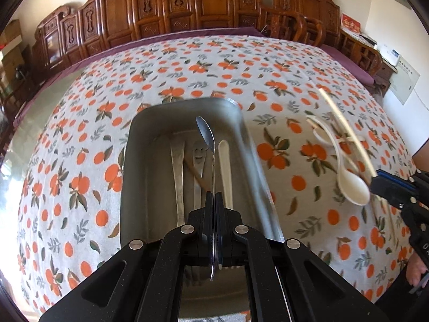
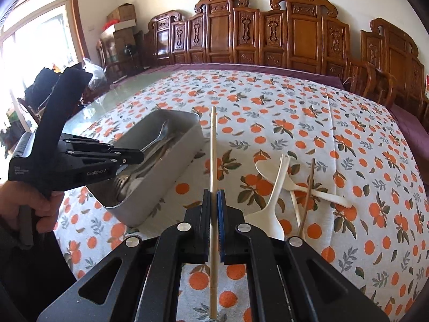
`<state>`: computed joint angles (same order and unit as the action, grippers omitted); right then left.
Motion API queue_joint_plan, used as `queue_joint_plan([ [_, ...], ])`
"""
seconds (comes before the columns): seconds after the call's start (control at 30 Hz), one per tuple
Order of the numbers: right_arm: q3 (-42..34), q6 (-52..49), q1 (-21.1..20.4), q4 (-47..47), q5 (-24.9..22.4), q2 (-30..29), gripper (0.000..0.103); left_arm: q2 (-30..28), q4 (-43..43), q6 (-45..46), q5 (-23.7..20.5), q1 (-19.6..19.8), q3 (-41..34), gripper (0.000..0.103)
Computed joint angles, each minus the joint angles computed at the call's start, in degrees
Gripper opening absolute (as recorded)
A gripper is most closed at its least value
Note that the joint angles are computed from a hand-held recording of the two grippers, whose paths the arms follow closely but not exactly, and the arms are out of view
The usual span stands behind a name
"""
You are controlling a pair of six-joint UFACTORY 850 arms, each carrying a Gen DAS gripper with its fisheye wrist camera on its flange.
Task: Organize utensils
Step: 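Carry the metal spoon into the tray with the left tool while the right tool follows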
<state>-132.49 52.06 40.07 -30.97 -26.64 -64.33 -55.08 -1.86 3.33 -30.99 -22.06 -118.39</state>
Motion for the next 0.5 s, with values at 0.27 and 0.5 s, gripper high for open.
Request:
queue_joint_plan([
  [0.27,-3.7,-5.4,-0.4,5.2,-2.0,-2.7,0.006,-2.1,-3.2,1.6,-1.7,0.6,-1.3,0.001],
  [0.5,-6.4,-8.6,-0.6,8.5,-2.8,-4.4,0.006,-3.4,-3.9,2.0,-2.8,1.0,-3.0,0.001],
])
